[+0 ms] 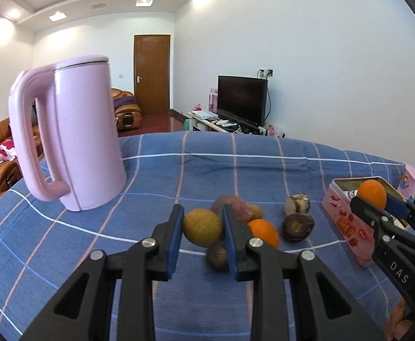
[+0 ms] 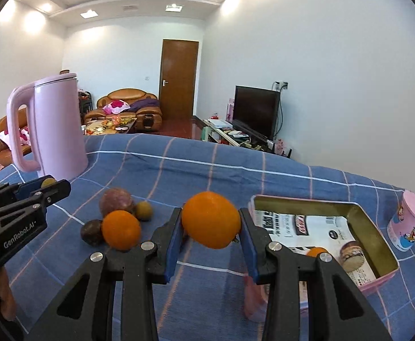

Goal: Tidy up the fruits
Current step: 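Carry the orange over the pink tin and release it while the left gripper drops its fruit there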

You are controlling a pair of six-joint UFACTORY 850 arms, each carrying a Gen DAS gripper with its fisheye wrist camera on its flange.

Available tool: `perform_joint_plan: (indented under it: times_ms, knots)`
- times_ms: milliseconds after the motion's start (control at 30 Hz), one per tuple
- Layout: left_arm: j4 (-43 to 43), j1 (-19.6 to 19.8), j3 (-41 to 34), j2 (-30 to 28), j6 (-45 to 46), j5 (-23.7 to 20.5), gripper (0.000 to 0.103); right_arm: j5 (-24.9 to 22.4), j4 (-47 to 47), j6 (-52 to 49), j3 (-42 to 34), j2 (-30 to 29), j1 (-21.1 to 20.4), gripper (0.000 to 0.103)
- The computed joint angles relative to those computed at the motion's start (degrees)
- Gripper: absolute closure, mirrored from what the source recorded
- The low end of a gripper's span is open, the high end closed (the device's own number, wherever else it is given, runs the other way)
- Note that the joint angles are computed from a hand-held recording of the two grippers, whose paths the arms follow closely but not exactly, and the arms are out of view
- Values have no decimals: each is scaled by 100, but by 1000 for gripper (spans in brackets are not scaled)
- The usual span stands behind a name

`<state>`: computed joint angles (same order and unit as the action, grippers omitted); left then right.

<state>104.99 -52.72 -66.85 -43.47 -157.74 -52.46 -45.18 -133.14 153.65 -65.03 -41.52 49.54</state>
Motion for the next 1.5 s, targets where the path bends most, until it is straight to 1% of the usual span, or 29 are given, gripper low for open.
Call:
perform_joint_plan:
  times_ms: [233,433,667,867,1000,1133,1300,1500]
  knots:
    - [-100,-100,-457,-233,240,98,74,-132,-67,154,418,236,-178,63]
    - [-329,-231,-1048,-538,675,145,74,-183,-97,222,671,386,-377,63]
    - [-461,-292,-1664,-843,997,375,74,-172,-374,608,981,600,-726,63]
    - [-630,-332,-2262,-1161,1396,519,74,-1,-689,1011,1131,708,-1102,63]
    - [-762,-352,-2676,-1374,1667,648,74,15,-762,1047,1189,740,-1253,63]
    - [-983,-380,-3075,-1576,2085,687,74,77,-912,1074,1209,748,-1392,62]
    - [-1323,-381,-3557,-1818,2653,656,74,294,-1188,1341,1192,754,-1571,62]
    - [-1778,-340,-4000,-2034,3283,727,74,676,-1183,1145,1002,658,-1615,62]
